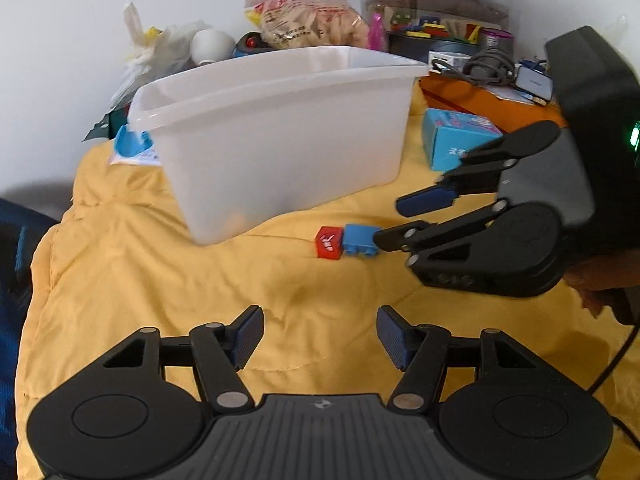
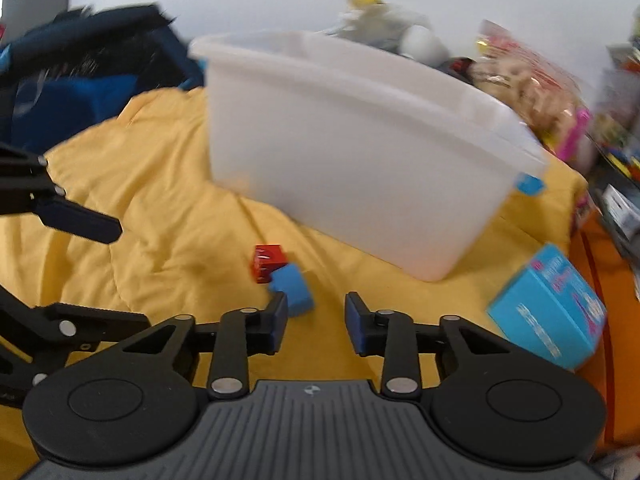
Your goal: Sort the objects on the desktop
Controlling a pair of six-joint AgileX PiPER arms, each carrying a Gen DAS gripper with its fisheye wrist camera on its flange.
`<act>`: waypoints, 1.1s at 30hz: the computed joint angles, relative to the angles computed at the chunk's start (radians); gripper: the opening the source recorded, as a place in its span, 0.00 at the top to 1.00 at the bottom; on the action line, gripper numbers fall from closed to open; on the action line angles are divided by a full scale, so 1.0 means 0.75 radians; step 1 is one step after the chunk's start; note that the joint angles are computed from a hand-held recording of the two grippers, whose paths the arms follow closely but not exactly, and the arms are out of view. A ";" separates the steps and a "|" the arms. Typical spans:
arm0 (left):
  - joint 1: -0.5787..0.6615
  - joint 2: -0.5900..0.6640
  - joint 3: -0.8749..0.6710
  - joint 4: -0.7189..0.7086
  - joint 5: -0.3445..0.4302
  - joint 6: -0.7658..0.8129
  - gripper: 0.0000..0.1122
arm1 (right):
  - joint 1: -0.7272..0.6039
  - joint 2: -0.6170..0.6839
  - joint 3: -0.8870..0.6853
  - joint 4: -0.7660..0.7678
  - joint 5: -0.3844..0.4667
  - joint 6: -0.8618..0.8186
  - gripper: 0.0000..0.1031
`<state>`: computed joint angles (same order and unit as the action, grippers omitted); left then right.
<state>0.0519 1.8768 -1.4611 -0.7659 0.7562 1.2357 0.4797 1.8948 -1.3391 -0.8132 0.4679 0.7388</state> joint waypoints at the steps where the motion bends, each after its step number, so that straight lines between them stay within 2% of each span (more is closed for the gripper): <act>1: -0.002 0.004 -0.006 0.002 -0.005 -0.006 0.41 | 0.013 0.012 -0.004 -0.043 -0.003 0.002 0.68; 4: -0.006 0.011 -0.026 0.023 -0.009 -0.039 0.41 | 0.030 0.075 -0.062 -0.040 -0.005 -0.117 0.72; 5: -0.007 0.013 -0.031 0.027 -0.007 -0.047 0.41 | 0.035 0.094 -0.079 -0.029 0.009 -0.147 0.76; 9: -0.014 0.025 -0.053 0.031 0.001 -0.057 0.41 | 0.027 0.137 -0.097 -0.075 0.037 -0.138 0.76; 11: -0.024 0.043 -0.078 0.029 0.010 -0.061 0.41 | 0.000 0.164 -0.132 -0.022 0.049 -0.199 0.79; 12: -0.032 0.059 -0.097 0.017 0.011 -0.055 0.41 | -0.020 0.156 -0.123 0.023 0.024 -0.229 0.83; 18: -0.108 0.192 -0.254 0.002 0.000 -0.082 0.41 | -0.121 0.009 -0.010 0.370 -0.009 -0.308 0.83; 23: -0.176 0.354 -0.493 0.153 0.021 -0.378 0.43 | -0.160 -0.154 0.193 0.467 -0.044 -0.186 0.83; 24: -0.182 0.395 -0.555 0.168 0.054 -0.431 0.44 | -0.152 -0.182 0.234 0.445 -0.044 -0.140 0.83; 27: -0.200 0.455 -0.633 0.195 0.104 -0.457 0.60 | -0.124 -0.215 0.293 0.372 -0.037 -0.041 0.83; 32: -0.197 0.439 -0.564 0.192 0.091 -0.395 0.81 | -0.085 -0.230 0.302 0.332 -0.039 0.025 0.83; 33: -0.185 0.430 -0.553 0.182 0.106 -0.380 0.81 | -0.078 -0.226 0.291 0.327 -0.032 0.023 0.83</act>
<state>-0.0871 2.1996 -1.8759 -0.6297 0.8359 0.9503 0.4214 1.7252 -1.1212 -0.5681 0.4443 0.7560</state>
